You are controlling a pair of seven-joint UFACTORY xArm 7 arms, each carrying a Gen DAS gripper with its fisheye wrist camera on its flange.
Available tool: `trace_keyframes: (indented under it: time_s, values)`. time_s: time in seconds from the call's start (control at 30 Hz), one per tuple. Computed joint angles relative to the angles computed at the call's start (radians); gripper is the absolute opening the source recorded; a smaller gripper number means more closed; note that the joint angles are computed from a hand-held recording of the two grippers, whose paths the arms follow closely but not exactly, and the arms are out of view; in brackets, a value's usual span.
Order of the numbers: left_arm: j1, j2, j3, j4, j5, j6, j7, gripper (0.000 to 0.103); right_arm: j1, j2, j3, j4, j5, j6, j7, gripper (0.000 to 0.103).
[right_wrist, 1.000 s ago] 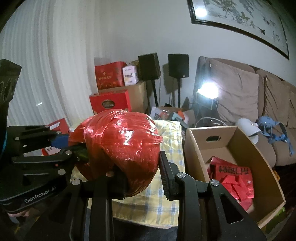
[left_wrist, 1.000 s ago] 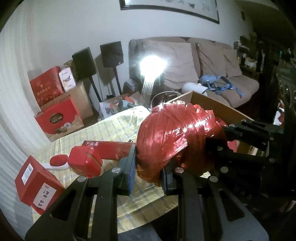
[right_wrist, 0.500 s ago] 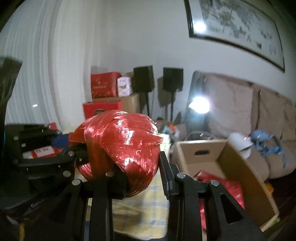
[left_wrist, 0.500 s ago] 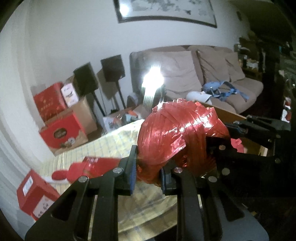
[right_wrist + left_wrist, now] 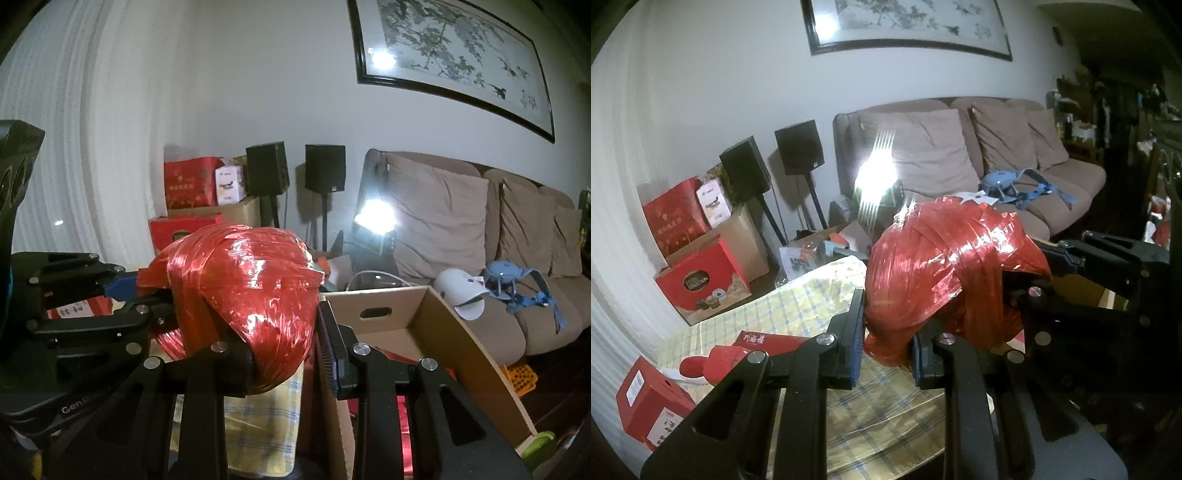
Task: Organize objects
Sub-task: 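Carry the red ribbon ball with both tools over the cardboard box rim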
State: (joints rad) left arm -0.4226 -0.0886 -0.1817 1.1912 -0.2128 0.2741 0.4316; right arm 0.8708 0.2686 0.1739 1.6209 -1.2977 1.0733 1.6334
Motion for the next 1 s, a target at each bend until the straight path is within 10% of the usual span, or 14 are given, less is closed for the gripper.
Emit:
trace_keyframes:
  time_s: [1.0]
  values:
    - [-0.019, 0.009, -0.002, 0.003, -0.051, -0.016, 0.026, 0.020, 0.013, -0.013, 0.006, -0.003, -0.006, 0.067, -0.055, 0.028]
